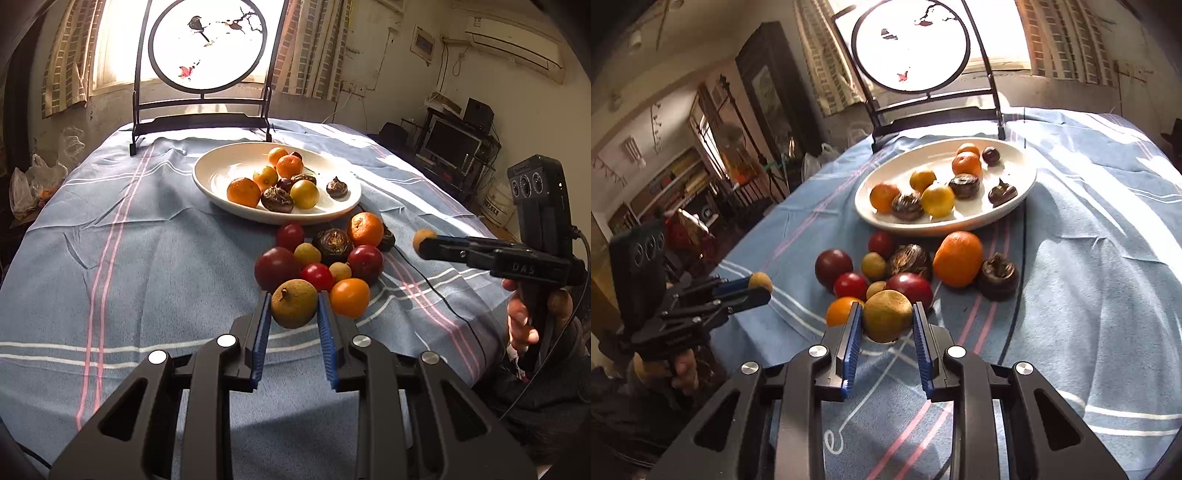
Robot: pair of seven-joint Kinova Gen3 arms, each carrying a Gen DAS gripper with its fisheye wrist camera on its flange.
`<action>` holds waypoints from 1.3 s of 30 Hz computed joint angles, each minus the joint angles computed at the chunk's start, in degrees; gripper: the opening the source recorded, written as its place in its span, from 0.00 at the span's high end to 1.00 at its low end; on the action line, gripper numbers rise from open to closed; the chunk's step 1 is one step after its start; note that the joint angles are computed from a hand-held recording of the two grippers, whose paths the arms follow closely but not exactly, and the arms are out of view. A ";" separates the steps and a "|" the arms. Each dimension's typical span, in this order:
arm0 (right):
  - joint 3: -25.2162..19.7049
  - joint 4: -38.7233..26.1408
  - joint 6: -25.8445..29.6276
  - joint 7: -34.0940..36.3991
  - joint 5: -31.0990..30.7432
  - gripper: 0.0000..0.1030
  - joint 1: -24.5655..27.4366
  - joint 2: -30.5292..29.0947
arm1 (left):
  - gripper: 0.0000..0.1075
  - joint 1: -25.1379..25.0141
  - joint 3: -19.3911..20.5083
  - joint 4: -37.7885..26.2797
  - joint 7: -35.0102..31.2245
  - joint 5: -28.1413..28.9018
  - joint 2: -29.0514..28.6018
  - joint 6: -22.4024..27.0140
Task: Organize fruits
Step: 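Grasp a yellow pear-shaped fruit with the left tool while the right tool grasps a yellow fruit, then place both held fruits on the white plate and open both tools, then grasp a large dark red plum with the left tool while the right tool grasps a red plum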
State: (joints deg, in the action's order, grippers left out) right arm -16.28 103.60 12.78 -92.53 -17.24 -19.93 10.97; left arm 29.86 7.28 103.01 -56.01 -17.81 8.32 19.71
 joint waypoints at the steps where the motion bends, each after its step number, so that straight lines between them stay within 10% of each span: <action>1: 0.28 -0.85 0.31 0.20 -0.43 0.74 0.74 0.04 | 0.77 -1.48 0.86 -1.39 -2.33 1.96 0.68 0.31; 15: 14.32 -26.61 14.26 -19.74 17.02 0.70 -8.82 16.12 | 0.76 -6.07 -1.71 -36.89 -13.95 13.13 22.59 15.75; 17: 13.79 -26.15 13.62 -21.19 16.95 0.47 -8.17 16.31 | 0.44 -4.78 -4.05 -39.92 -11.43 12.34 24.49 17.97; 23: 11.40 -15.23 6.74 -20.60 18.14 0.43 -7.22 10.11 | 0.39 -2.38 -5.19 -28.75 -10.45 9.74 17.62 10.81; 28: 21.74 -3.63 1.56 -31.32 27.33 0.43 -18.25 3.80 | 0.36 1.72 -5.76 -18.89 -9.84 4.28 11.84 9.12; 39: 28.72 4.49 -3.91 -48.69 41.89 0.42 -25.66 0.41 | 0.38 2.20 -2.84 -10.54 -6.22 -0.25 8.76 9.25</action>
